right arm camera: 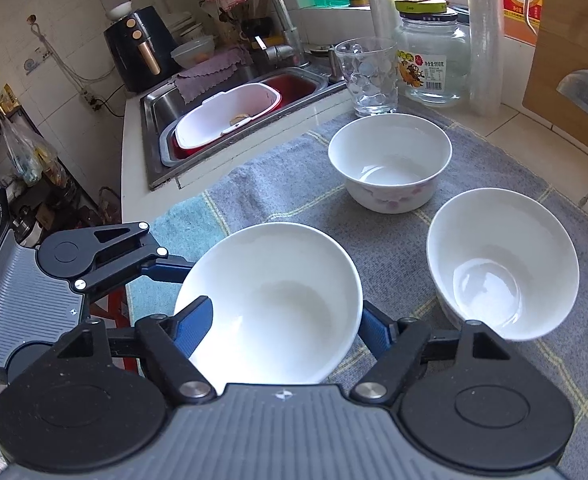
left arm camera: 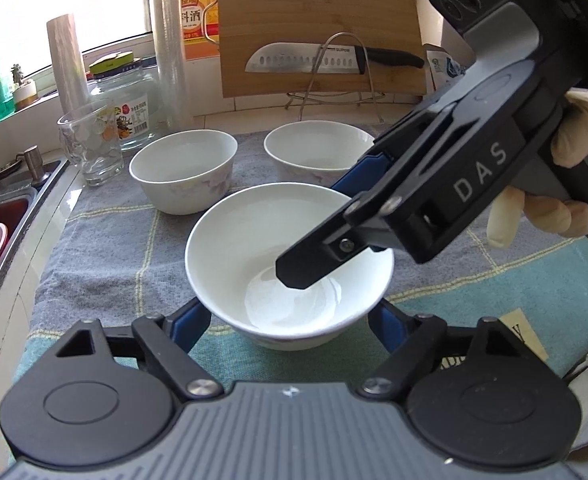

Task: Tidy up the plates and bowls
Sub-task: 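Lift the held white bowl with the right gripper and carry it toward another bowl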

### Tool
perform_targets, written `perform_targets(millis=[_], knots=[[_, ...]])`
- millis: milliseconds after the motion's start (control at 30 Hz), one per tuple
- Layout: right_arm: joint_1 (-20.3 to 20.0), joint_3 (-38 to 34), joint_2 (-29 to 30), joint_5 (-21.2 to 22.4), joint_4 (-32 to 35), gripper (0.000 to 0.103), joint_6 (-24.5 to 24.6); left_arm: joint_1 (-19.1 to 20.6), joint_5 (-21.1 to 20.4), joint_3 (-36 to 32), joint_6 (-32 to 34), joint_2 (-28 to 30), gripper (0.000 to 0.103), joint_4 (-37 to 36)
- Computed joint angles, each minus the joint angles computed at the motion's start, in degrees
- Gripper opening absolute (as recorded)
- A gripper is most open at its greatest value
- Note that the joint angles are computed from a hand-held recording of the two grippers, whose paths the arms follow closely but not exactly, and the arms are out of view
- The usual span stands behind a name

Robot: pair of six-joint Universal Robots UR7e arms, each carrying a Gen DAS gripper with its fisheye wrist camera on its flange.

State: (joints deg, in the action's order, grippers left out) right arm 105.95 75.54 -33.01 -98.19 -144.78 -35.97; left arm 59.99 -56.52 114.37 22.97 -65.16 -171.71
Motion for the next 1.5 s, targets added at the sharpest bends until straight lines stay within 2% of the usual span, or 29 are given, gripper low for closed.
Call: perform_targets(millis=[367,800,1067,1500], knots=[[-1.37,9.50,-7.14,-2.73,-7.33,0.082,2.62,-1.12,-5.76,-1.53,3.88,2.37,0.085,2.41],[-3.18,17.98,-13.85,-7.02,-12.24,0.082,5.61,-1.75,-12.71,-2.59,5.93,5.78,0.085,6.11],[-3.82,20.05,-15.72,-8.29,-12.49,0.083,5.90,-2.61,-13.93,-2.71,5.71,6.78,0.085,7.66],[-4.07,19.28,-15.34,-8.56,-10.40,0.087,5.96,-2.40,-14.76,-2.98,3.13,6.74,0.085,9.08]])
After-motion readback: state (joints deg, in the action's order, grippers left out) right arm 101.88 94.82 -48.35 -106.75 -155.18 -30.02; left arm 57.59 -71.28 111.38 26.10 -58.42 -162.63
